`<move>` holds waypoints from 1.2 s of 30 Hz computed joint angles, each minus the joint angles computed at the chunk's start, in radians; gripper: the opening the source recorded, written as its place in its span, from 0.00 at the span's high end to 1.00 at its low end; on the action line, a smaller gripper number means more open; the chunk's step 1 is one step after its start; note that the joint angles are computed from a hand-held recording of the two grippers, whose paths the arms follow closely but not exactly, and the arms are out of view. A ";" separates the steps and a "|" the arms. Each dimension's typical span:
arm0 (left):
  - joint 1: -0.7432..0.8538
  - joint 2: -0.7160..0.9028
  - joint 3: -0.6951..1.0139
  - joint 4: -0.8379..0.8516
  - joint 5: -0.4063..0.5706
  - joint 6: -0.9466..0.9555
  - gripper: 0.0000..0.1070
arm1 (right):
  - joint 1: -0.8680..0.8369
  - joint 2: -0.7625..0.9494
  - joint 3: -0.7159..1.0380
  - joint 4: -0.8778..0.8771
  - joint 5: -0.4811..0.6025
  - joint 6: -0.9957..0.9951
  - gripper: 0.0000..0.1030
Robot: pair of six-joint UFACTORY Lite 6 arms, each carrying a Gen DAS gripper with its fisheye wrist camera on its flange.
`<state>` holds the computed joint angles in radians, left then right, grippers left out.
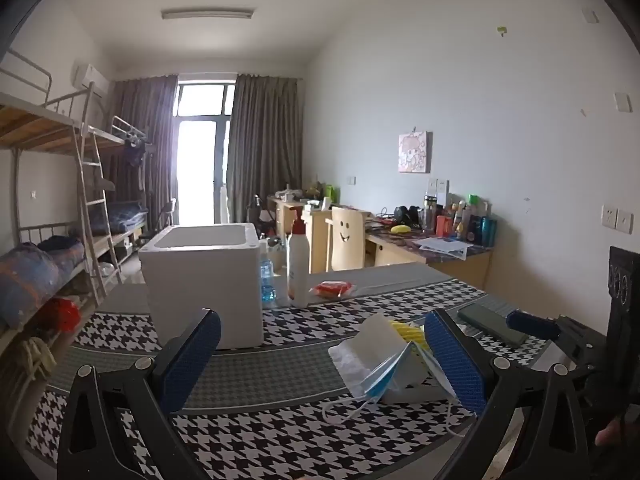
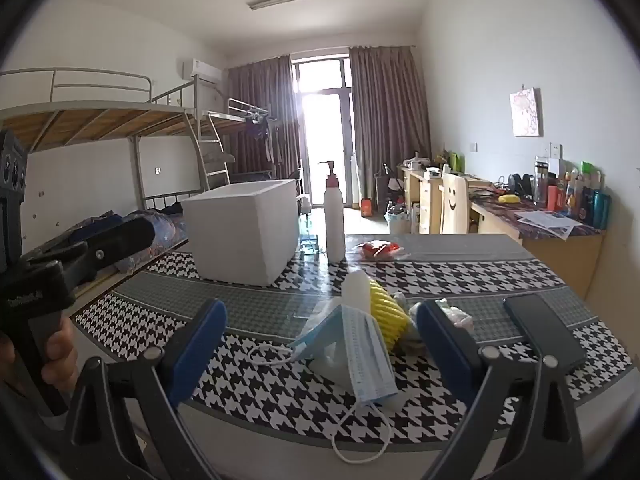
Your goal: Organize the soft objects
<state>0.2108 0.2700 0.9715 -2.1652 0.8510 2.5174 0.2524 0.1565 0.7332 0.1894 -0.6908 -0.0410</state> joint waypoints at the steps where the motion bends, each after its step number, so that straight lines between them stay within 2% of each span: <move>1: -0.006 0.001 0.002 -0.011 -0.009 0.005 0.05 | 0.001 0.001 0.000 0.004 -0.004 -0.009 0.05; 8: -0.011 -0.005 -0.011 -0.013 0.008 0.024 0.05 | 0.003 -0.006 -0.004 0.015 -0.004 -0.020 0.05; 12: 0.023 -0.001 -0.004 0.045 0.048 -0.023 0.05 | 0.017 -0.004 -0.003 0.045 -0.008 -0.044 0.05; 36: 0.024 -0.003 -0.003 0.020 0.035 -0.018 0.05 | 0.010 -0.026 -0.011 0.046 0.001 -0.043 0.05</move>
